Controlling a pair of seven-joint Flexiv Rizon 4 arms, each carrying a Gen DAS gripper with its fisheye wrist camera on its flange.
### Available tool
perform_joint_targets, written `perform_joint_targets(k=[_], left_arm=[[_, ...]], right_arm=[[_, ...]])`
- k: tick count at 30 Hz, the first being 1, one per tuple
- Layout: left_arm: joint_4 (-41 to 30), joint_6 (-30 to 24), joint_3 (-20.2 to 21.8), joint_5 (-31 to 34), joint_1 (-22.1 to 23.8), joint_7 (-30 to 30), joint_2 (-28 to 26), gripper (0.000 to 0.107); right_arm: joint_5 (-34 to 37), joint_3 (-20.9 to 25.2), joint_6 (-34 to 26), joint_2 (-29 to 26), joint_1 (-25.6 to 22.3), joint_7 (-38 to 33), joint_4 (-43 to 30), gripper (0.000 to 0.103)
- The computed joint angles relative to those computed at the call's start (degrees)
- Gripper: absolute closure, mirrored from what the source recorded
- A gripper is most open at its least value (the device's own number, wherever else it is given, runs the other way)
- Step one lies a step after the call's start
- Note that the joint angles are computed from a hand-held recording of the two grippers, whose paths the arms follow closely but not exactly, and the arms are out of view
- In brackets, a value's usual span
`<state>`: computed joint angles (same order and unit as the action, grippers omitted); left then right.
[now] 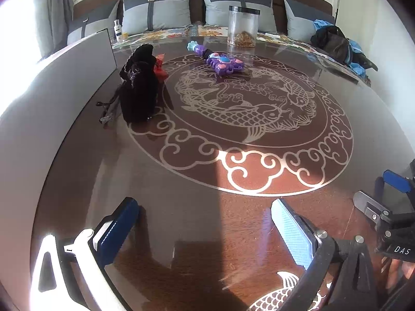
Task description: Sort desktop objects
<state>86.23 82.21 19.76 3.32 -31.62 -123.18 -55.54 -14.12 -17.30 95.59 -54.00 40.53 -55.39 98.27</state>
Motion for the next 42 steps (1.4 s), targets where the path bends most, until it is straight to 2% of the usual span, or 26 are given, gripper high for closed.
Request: perform_joint_targets(k=[21,22,24,25,26,29,30,35,37,40,42], left_arm=[[-0.28,-0.49,0.64,1.07,-0.47,-1.69,-0.04,0.004],[-0.26,-0.6,0.27,1.15,-0.19,-1.28,0.08,0.004],[-0.7,-3.07,-3.11,0.15,2.62,3.5,0.96,0.004],[-1.58,-4.59,-2.84,1.14,2.99,3.21,1.26,0.004],[-2.24,-4.61,-0.75,1.62,2.17,1.76,1.29,0.004],[-5.7,-2.97,3.52,2.49,2.3,-2.02,0.57,0.004],[-8.28,-4.87,4.66,2.52,2.69,-2.3,-0.34,0.004],[-25.01,-21.0,6.26,2.44,7.36,-3.41,-7.72,0.004],[-28.73,-22.3,2.46,1.46,10.82,-1.9,-9.77,0.004],[-29.97,-17.43,-9.6,-0.07,16.85,8.53,-11.29,0.004],[-30.27,-16.15,-13.77,0.59,17.35,14.6,-11.73,0.004]], right_arm=[[0.05,0.03,-0.06,-0.14,-0.04,-0.09,-0.16,0.0],[0.05,0.03,-0.06,-0.14,-0.04,-0.09,-0.16,0.0],[0.05,0.03,-0.06,-0.14,-0.04,-0.09,-0.16,0.0],[0.05,0.04,-0.05,-0.15,-0.06,-0.09,-0.17,0.0],[0.05,0.04,-0.05,-0.15,-0.06,-0.1,-0.17,0.0],[0.05,0.03,-0.05,-0.14,-0.06,-0.11,-0.15,0.0],[0.05,0.03,-0.05,-0.14,-0.06,-0.12,-0.15,0.0],[0.06,0.06,-0.04,-0.13,-0.07,-0.14,-0.14,0.0],[0.07,0.06,-0.04,-0.13,-0.07,-0.14,-0.14,0.0],[0.07,0.06,-0.04,-0.11,-0.07,-0.16,-0.11,0.0],[0.07,0.06,-0.04,-0.11,-0.07,-0.16,-0.11,0.0]])
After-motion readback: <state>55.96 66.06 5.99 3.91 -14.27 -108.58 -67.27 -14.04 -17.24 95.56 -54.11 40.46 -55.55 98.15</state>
